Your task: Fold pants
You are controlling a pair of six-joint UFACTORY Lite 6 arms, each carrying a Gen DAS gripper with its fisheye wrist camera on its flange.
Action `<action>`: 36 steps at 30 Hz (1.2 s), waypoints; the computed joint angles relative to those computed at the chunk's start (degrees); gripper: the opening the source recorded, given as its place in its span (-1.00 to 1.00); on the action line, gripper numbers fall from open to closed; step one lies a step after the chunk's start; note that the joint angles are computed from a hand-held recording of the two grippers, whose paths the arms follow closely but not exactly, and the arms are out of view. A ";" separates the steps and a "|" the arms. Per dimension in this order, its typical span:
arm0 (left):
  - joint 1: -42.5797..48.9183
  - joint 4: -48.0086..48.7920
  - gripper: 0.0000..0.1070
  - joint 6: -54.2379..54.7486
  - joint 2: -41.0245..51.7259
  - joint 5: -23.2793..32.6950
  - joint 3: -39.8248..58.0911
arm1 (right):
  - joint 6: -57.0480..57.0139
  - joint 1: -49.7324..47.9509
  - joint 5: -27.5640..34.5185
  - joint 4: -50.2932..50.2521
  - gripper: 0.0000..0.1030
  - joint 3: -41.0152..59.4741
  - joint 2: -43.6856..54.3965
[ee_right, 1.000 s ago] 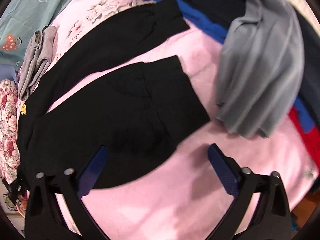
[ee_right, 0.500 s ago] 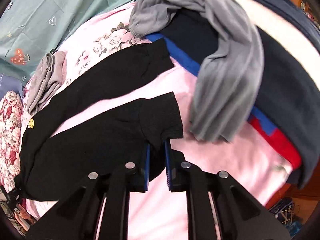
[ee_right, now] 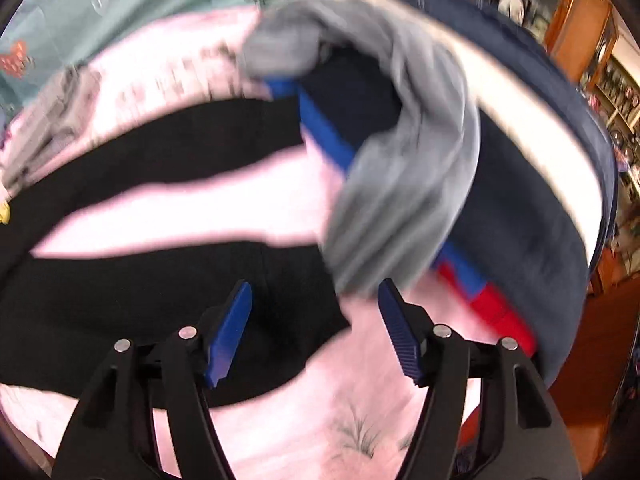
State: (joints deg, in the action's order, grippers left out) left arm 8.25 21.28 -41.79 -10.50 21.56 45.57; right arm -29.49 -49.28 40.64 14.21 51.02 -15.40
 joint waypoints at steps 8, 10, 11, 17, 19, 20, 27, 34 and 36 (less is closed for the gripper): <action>-6.15 -32.16 0.50 32.71 22.68 8.01 27.58 | 11.84 10.76 9.12 2.96 0.44 41.16 46.05; -8.45 -30.83 0.48 32.72 34.02 11.88 39.24 | 15.27 12.39 11.80 1.20 0.33 47.37 52.92; -9.33 -30.97 0.46 33.50 39.04 14.34 44.62 | 16.32 12.67 11.67 0.05 0.30 46.88 53.44; -14.56 -23.99 -0.52 29.43 64.00 27.23 72.92 | 15.91 14.84 3.94 1.11 -0.68 43.71 53.20; -15.52 -19.41 -0.60 24.94 67.45 28.28 77.24 | 15.58 13.32 5.02 3.67 -0.93 43.83 51.74; -15.58 -18.52 -0.61 24.23 68.08 28.59 78.30 | 15.59 12.25 4.51 4.19 -0.93 42.72 49.49; -14.70 -18.60 -0.61 24.89 68.79 28.94 79.67 | 15.44 10.47 5.26 0.90 -0.93 37.59 43.30; -13.95 -17.05 0.03 28.72 56.99 28.81 70.11 | 32.29 20.00 0.29 -20.50 -0.12 31.50 40.18; -13.75 -13.53 0.51 29.53 54.94 29.52 72.36 | 30.73 20.22 -0.06 -19.27 -0.12 27.40 33.16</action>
State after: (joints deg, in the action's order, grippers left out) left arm -5.50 7.74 -12.26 44.45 51.07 117.93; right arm 1.24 -29.06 40.58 -5.06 78.42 17.76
